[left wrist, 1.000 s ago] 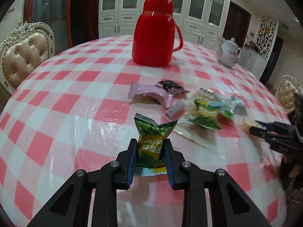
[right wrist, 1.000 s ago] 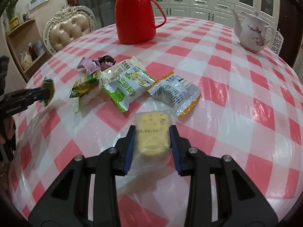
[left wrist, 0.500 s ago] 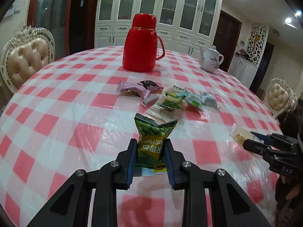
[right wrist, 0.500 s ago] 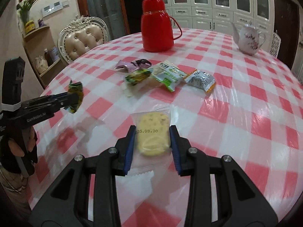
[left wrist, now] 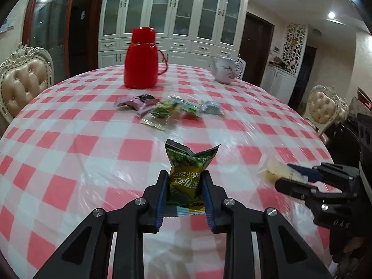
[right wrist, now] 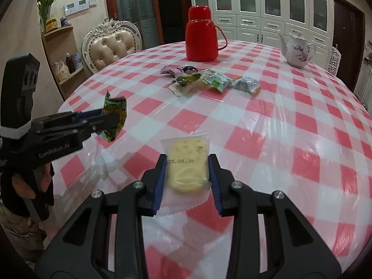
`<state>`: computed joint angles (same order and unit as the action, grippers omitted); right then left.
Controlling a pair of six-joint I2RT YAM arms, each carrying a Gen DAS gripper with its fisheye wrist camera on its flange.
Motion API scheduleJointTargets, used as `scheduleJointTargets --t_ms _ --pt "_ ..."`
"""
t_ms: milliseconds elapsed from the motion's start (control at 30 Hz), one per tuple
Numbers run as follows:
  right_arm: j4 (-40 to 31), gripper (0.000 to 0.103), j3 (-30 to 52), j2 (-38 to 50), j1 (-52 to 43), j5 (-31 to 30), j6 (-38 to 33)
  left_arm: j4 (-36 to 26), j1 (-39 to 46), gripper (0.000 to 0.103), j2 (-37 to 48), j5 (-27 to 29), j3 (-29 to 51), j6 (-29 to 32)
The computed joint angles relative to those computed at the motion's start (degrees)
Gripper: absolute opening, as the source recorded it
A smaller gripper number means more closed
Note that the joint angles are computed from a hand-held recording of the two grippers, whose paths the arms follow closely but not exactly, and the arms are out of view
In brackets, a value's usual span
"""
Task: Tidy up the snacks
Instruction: 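Carry the bread pack and green candy off the table toward the box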
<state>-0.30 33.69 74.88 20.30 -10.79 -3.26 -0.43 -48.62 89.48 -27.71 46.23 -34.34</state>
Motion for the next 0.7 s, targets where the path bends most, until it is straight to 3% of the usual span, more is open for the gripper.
scheduleJointTargets --t_ms 400,700 --pt "-9.31 0.039 -10.13 -21.74 -8.43 -3.31 -3.29 -4.18 -11.1 0.029 8.33 -1.84 8.54 -0.99" --pt "-22.63 0.039 -13.42 -35.62 -25.45 -13.93 -12.74 -7.32 -17.2 0.029 15.34 -1.83 17.26 0.99"
